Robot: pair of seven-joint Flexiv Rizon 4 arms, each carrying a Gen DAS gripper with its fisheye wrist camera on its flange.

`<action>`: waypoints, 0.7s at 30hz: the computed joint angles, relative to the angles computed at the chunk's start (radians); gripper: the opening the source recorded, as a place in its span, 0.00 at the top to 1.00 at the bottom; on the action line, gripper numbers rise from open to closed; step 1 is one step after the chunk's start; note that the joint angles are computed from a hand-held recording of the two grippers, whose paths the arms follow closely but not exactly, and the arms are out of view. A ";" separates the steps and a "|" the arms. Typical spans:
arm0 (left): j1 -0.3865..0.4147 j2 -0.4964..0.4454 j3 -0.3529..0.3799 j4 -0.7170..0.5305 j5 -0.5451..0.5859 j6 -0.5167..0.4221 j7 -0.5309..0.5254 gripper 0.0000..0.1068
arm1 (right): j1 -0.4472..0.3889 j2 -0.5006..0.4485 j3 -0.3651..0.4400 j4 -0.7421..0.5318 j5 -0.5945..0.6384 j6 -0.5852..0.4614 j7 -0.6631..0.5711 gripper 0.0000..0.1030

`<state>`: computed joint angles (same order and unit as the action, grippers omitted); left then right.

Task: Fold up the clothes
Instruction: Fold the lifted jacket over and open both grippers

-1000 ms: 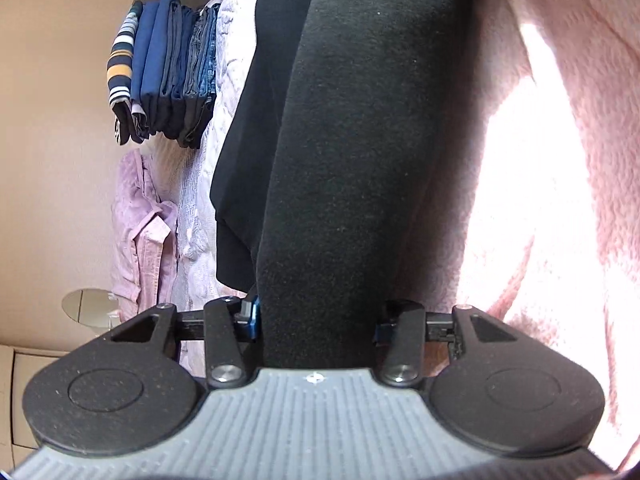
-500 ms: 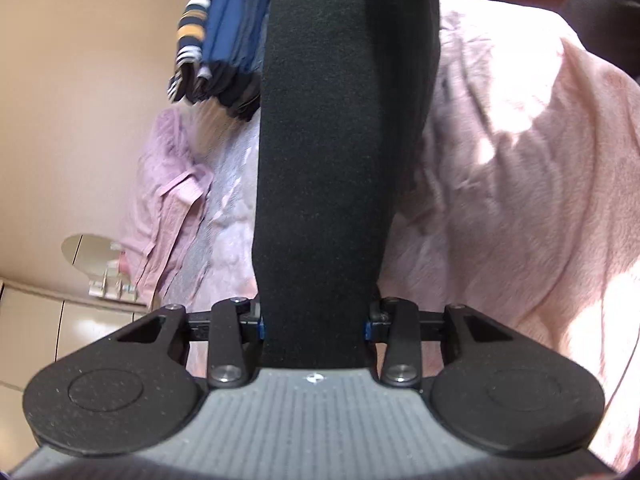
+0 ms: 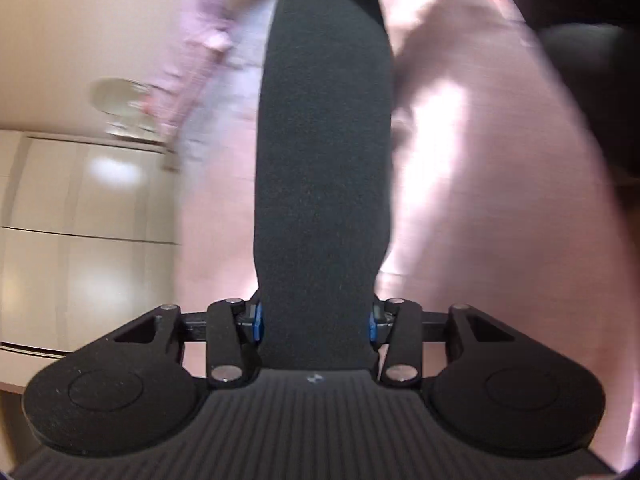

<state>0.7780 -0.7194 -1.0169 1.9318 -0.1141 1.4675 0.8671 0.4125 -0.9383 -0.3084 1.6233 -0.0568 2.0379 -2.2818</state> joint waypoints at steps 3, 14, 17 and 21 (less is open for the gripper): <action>0.058 -0.027 0.015 0.130 0.052 0.102 -0.014 0.56 | 0.054 -0.036 -0.010 0.094 0.017 0.017 -0.028 0.52; 0.321 0.137 -0.148 0.129 -0.061 -0.271 -0.277 0.53 | 0.028 0.087 0.042 0.265 0.271 0.084 0.128 0.40; 0.291 0.164 -0.127 0.035 -0.208 -0.426 -0.390 0.53 | -0.124 0.118 0.179 0.235 0.264 0.103 0.331 0.40; 0.141 0.140 -0.030 -0.115 -0.334 -0.520 -0.559 0.53 | -0.369 0.090 0.416 0.141 0.069 0.105 0.586 0.40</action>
<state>0.9189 -0.5792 -1.0467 1.8167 -0.4484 0.9473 0.3081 0.0438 -0.8485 0.1076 1.7641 0.0123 2.1425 -1.6955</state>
